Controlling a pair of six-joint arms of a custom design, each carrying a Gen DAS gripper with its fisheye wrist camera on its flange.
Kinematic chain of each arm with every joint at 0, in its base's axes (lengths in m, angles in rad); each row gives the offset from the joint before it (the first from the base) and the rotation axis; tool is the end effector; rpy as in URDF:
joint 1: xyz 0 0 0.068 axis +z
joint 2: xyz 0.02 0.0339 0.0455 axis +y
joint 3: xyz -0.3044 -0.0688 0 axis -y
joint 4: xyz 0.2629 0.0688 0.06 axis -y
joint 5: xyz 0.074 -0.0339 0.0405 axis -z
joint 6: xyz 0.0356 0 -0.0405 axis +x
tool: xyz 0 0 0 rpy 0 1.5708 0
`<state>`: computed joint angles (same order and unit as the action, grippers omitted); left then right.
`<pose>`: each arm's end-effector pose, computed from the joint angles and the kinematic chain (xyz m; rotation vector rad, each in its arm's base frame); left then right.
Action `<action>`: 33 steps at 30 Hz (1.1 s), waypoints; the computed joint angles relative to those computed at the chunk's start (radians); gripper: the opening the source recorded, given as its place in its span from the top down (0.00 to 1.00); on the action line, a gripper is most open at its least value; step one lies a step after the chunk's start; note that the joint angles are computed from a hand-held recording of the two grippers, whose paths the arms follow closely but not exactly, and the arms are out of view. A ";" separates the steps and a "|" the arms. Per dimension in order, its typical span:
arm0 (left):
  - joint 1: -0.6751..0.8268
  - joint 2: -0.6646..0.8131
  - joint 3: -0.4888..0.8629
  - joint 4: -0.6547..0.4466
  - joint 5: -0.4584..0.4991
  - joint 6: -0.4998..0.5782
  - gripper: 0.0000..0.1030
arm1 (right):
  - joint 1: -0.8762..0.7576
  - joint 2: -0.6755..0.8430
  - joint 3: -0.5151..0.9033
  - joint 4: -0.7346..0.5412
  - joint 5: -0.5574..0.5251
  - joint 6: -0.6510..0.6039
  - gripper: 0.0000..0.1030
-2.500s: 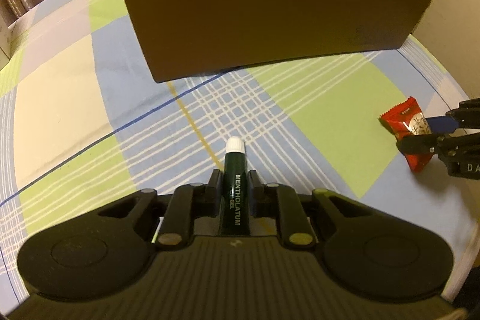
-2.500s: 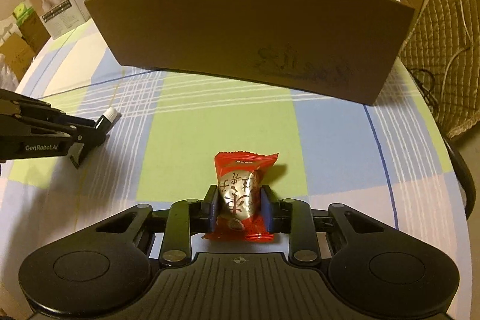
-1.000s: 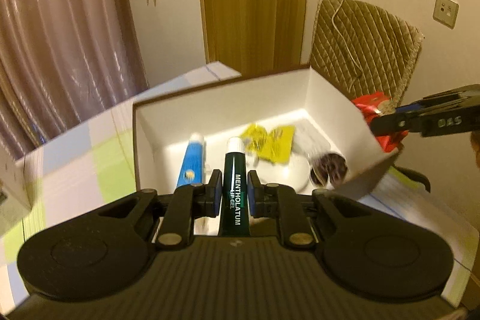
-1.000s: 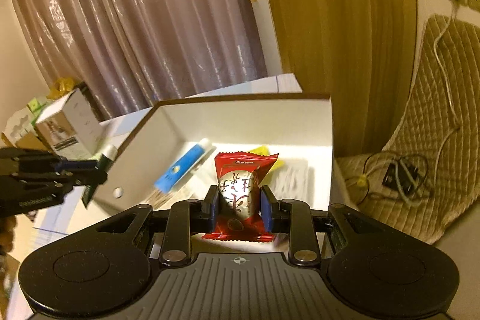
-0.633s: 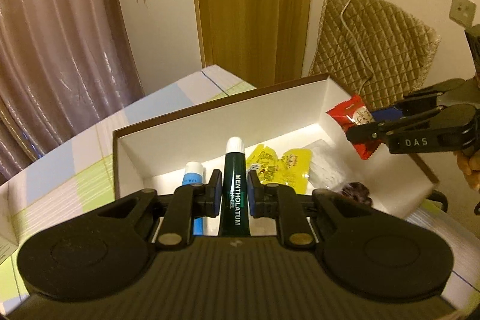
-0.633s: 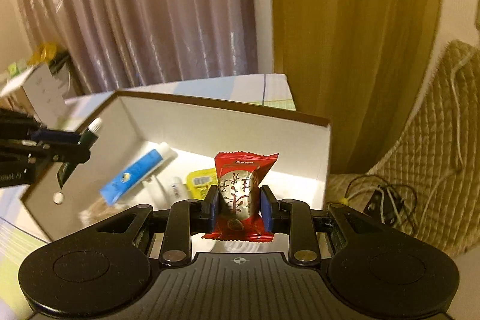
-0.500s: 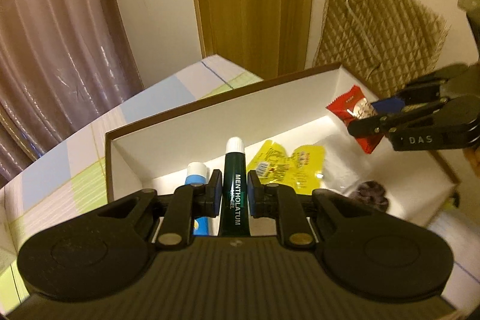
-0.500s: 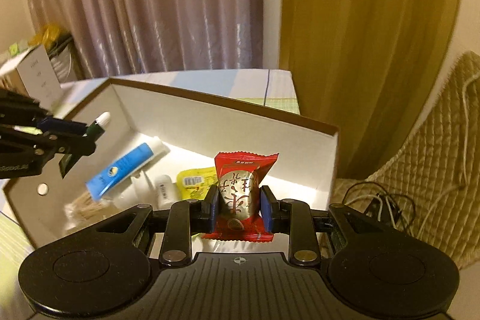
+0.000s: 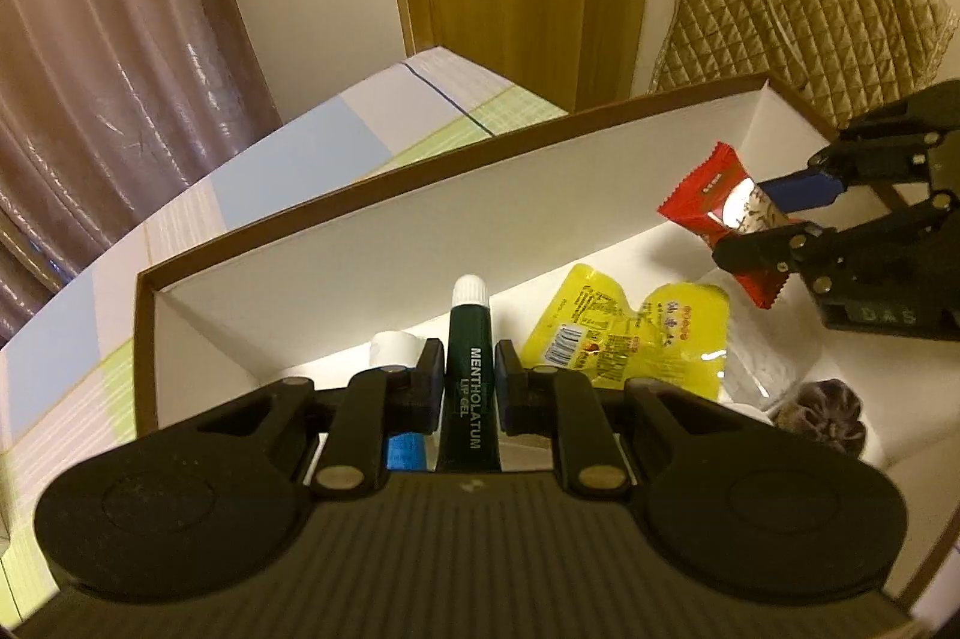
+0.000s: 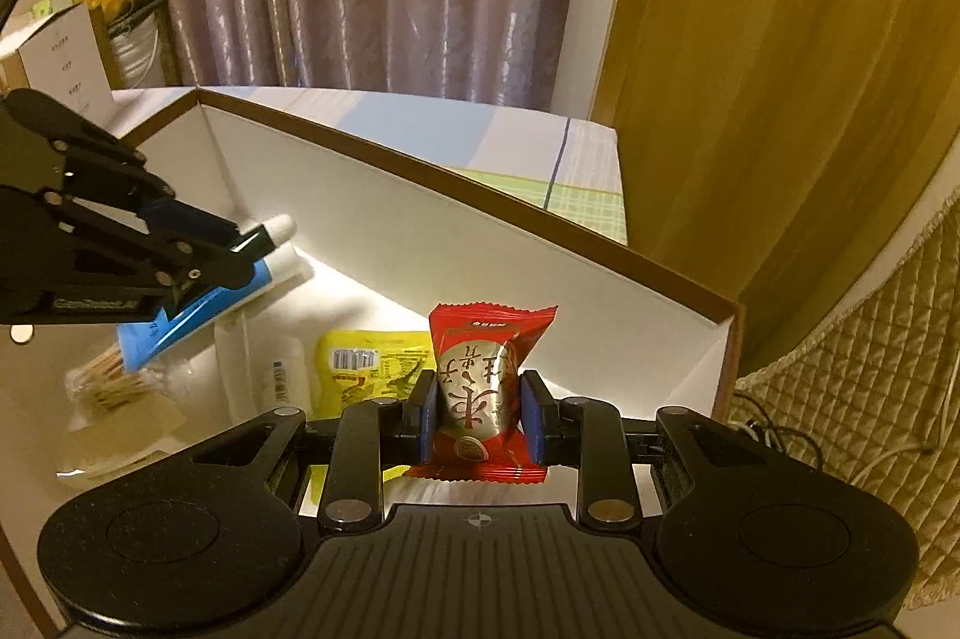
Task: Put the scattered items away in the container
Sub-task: 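Lower the tube and red packet into the box and open both tools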
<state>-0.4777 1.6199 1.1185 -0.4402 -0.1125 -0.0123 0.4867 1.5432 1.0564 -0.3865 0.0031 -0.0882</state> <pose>0.3204 -0.1614 0.2554 0.5329 2.4475 -0.0609 0.3027 0.1601 0.2638 -0.6938 2.3516 0.1727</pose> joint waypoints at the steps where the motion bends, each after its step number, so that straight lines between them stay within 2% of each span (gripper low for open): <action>1: 0.001 0.006 0.003 0.001 0.001 0.000 0.86 | -0.001 0.004 0.002 0.001 -0.003 -0.001 0.70; 4: 0.004 0.020 0.013 0.011 -0.006 -0.018 0.78 | -0.003 0.014 0.008 0.004 -0.003 -0.003 0.70; 7: 0.002 0.014 0.009 0.009 -0.014 -0.014 0.77 | -0.005 0.018 0.011 0.003 -0.005 -0.005 0.70; 10: 0.000 0.009 0.006 0.006 -0.022 -0.022 0.70 | -0.007 0.020 0.012 0.002 -0.006 -0.008 0.70; 16: 0.001 -0.014 0.001 -0.008 -0.036 -0.037 0.65 | -0.002 0.021 0.016 -0.001 -0.002 0.000 0.70; 21: 0.007 -0.035 0.003 -0.014 -0.048 -0.043 0.55 | 0.019 0.024 0.027 -0.011 0.061 0.016 0.69; 22: 0.006 -0.038 0.005 -0.017 -0.052 -0.047 0.50 | 0.023 0.030 0.036 -0.024 0.074 0.017 0.65; 23: 0.005 -0.042 0.007 -0.017 -0.056 -0.052 0.45 | 0.028 0.028 0.035 -0.024 0.085 0.019 0.24; 24: 0.003 -0.047 0.007 -0.018 -0.060 -0.057 0.43 | 0.036 0.011 0.012 0.009 0.106 0.020 0.00; 26: 0.000 -0.059 0.007 -0.020 -0.067 -0.060 0.39 | 0.050 -0.018 -0.033 0.077 0.123 -0.007 0.00; 33: -0.025 -0.138 -0.016 -0.041 -0.137 -0.087 0.30 | 0.069 -0.083 -0.080 0.073 0.081 0.041 0.00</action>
<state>-0.5023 1.4821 1.1020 -0.4812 -0.2495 -0.0988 0.5562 1.4604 0.9766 -0.3139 0.0840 -0.0476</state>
